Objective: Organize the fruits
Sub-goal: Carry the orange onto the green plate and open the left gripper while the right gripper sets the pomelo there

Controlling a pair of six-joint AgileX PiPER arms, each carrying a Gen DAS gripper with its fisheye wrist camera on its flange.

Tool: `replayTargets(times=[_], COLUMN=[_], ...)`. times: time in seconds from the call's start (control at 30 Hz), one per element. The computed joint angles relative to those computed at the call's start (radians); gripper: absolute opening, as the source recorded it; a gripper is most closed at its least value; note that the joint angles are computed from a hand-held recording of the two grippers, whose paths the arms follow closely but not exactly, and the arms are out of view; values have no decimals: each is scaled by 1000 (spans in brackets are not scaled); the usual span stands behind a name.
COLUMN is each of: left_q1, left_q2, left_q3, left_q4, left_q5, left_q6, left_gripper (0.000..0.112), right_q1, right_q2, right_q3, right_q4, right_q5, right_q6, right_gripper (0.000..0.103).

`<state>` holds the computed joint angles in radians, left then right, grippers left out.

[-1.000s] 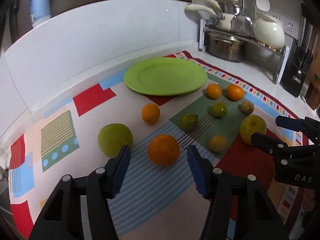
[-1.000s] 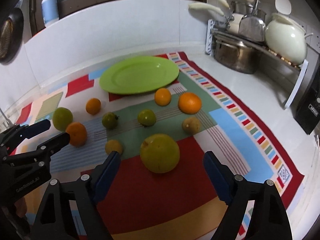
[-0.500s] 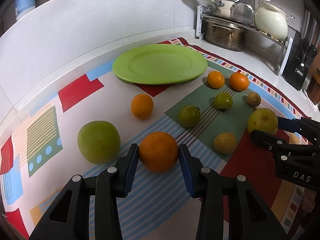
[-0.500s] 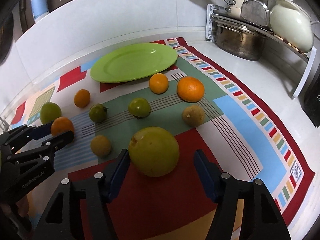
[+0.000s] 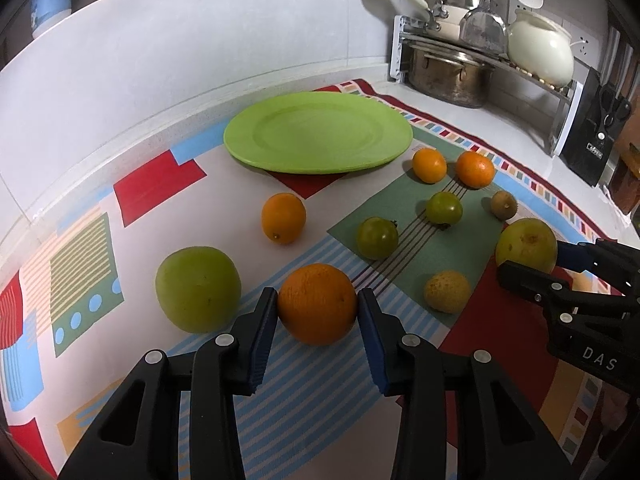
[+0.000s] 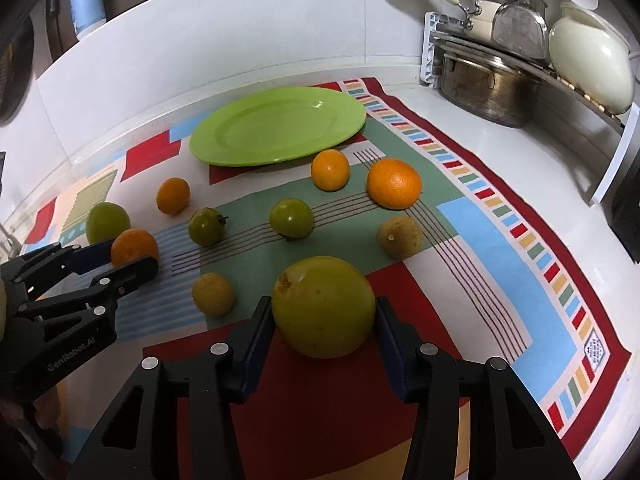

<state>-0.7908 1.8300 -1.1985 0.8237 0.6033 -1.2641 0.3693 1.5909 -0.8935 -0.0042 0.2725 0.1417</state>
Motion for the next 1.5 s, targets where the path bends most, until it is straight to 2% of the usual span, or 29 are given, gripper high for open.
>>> replayTargets(times=[0.17,0.3,0.43,0.57,0.7,0.87,1.0,1.27,1.4,1.5], left_q1=[-7,-15,-26,-25,-4,36,76,161,208,248], left_q2=[-42,-84,-107,-112,-85,-19,46,216,320,412], left_q3=[19,33,18,-25,-109,-247,-356,-620,-772,-905], left_q4=[26,54,85,67,15,-77,-144,-308,-405,-492], left_q5=[-13,-19,2,26,55,103,130,209,266,322], left_q6=[-18,-38,-42,-12,48,158,235,430,546,639], left_gripper=[40,40,40,40,40,40,40,40,40,40], right_q1=[10,35,33,6,-38,-97,-135,-162,-162,-160], right_q2=[-48,-92,-116,-116,-90,-4,97,332,445,560], right_q3=[-6,-18,-46,-89,-153,-290,-433,-769,-928,-1103], right_q4=[-10,-82,-54,39,200,410,483,467,433,398], right_q5=[26,54,78,89,103,171,247,442,520,617], right_q6=[22,98,68,-40,-240,-507,-609,-632,-620,-592], right_gripper=[50,50,50,50,50,50,50,50,50,50])
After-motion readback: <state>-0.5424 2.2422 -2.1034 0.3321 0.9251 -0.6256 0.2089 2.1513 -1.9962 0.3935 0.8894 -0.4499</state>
